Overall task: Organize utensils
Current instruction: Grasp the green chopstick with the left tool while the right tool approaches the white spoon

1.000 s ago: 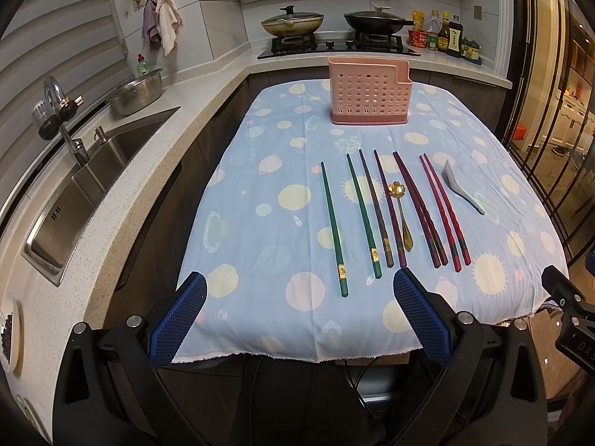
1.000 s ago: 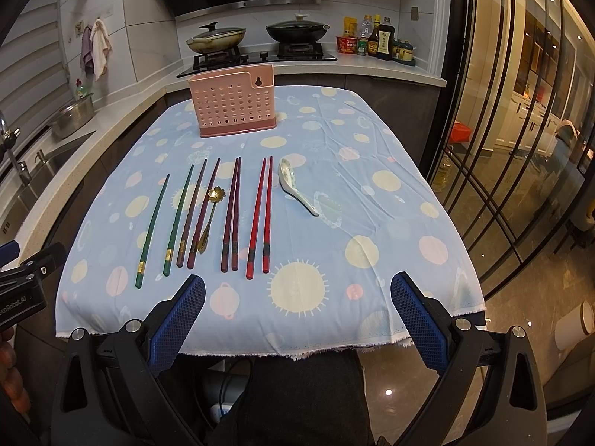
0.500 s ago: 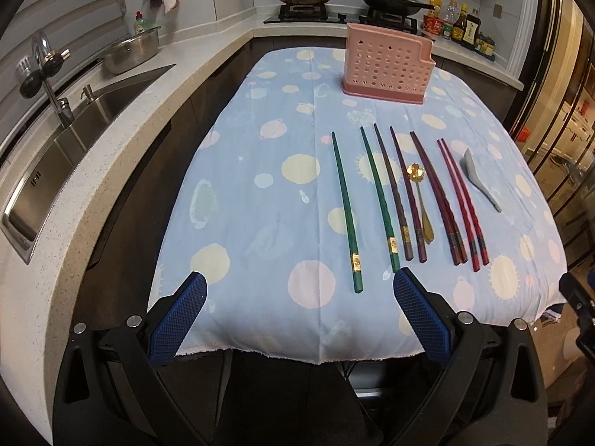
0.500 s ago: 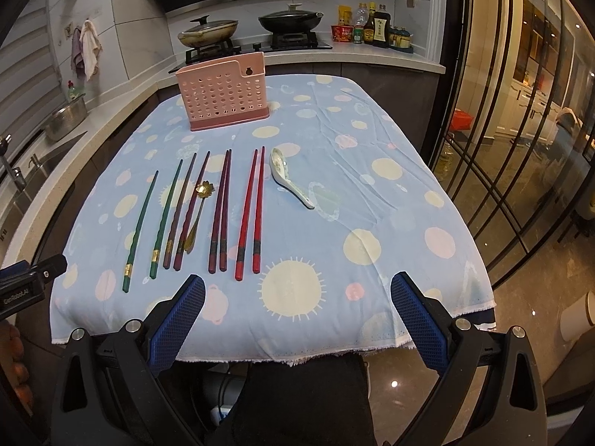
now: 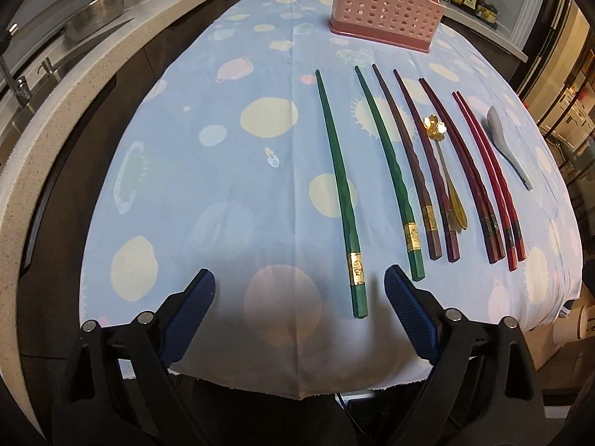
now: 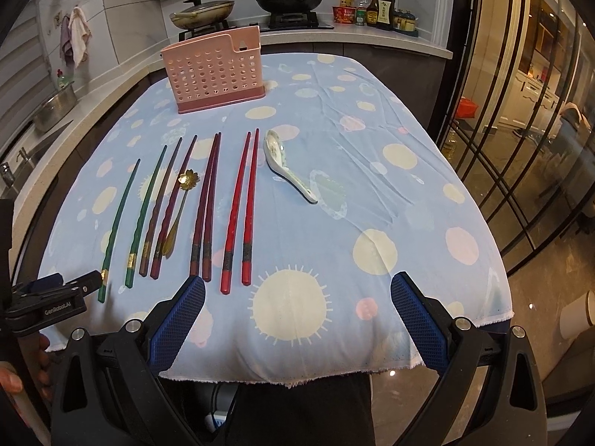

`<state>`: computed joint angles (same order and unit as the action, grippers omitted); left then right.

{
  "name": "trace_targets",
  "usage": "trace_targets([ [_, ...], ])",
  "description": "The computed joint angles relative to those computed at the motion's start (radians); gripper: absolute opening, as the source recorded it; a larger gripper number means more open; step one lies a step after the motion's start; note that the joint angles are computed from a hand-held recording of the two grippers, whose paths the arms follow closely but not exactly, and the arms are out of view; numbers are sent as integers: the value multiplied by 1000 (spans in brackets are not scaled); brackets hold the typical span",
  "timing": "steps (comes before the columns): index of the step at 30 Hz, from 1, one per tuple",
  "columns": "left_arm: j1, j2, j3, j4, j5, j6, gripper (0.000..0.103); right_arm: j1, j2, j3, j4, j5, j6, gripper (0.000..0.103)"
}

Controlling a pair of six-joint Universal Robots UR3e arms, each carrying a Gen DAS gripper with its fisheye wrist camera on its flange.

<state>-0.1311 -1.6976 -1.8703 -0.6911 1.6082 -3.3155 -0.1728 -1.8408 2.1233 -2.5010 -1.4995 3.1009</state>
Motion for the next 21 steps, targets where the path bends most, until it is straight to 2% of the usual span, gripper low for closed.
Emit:
trace_targets([
  [2, 11, -15, 5, -7, -20, 2, 75, 6, 31, -15, -12, -1, 4, 96],
  [7, 5, -27, 8, 12, -8, 19, 66, 19, 98, -48, -36, -7, 8, 96],
  [9, 3, -25, 7, 19, -8, 29, 57, 19, 124, -57, -53, -7, 8, 96],
  [12, 9, -20, 9, 17, -27, 45, 36, 1, 170, -72, -90, 21, 0, 96],
  [13, 15, -22, 16, 12, -44, 50, 26, -7, 189, -78, -104, 30, -1, 94],
  [14, 21, -19, 17, 6, -58, 55, 18, -12, 211, -88, -115, 36, -2, 93],
  [16, 39, -17, 18, -2, -99, 65, 8, -20, 265, -124, -119, 51, -12, 81],
  [21, 38, -29, 32, -7, -110, 63, 7, -32, 414, -232, -135, 96, -37, 58],
])
